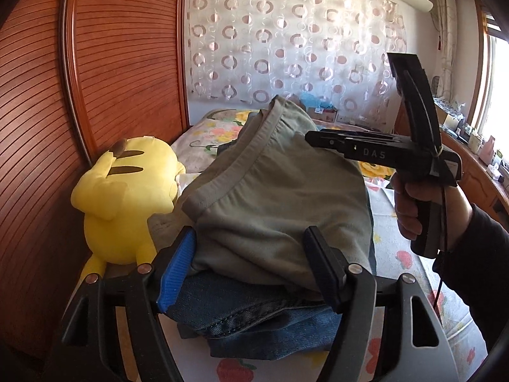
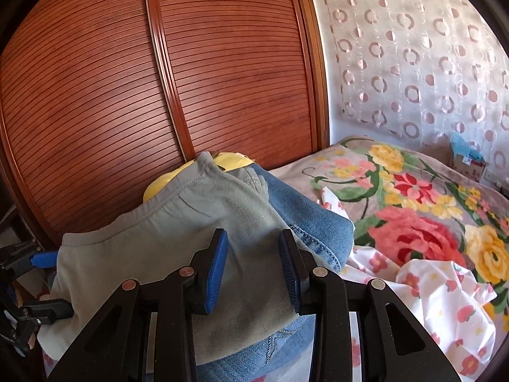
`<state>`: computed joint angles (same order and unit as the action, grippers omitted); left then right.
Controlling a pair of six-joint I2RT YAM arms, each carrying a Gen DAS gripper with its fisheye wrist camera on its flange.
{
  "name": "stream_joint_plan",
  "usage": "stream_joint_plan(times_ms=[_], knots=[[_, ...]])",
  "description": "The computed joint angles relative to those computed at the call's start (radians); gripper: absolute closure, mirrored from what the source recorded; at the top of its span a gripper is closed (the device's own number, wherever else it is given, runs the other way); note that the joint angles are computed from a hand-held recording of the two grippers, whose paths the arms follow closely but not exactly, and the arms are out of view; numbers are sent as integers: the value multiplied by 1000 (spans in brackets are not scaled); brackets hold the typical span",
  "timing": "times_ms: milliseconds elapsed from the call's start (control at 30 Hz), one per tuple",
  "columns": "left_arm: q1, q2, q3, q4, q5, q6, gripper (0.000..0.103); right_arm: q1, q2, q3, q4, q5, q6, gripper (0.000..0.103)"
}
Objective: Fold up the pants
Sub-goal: 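Withdraw both grippers from the stacked clothes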
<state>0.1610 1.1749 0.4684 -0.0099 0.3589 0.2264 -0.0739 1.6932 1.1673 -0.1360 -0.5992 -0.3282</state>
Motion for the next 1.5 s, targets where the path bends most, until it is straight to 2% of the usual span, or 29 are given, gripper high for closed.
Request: stream_joint_plan(times_ms=[133,467,700,900,1033,1200,1300,1500], knots=[[-2,-26,-9,-10,0,2,32,-12,-48,-40,12,3,31,68],[29,-107,-24,-46,31,31,32,3,-298,-242,5,51,38,68],[70,-163,-29,-85,62,48,32,21,-397,-305,-30,92,69,68],[136,-187,-25,-129,111,79,27,20,-431,-324,-45,93,78,55],[153,-199,-27,-147,135,95,19,24,-455,-341,-47,93,78,46],[147,-219,-34,-149,107,86,12,10,-466,-346,-61,81,66,36],[146,-226,-40,-146,108,83,12,2,-474,-351,-66,76,65,29],[109,-244,-45,-174,83,105,12,-1,-518,-379,-74,102,63,26]])
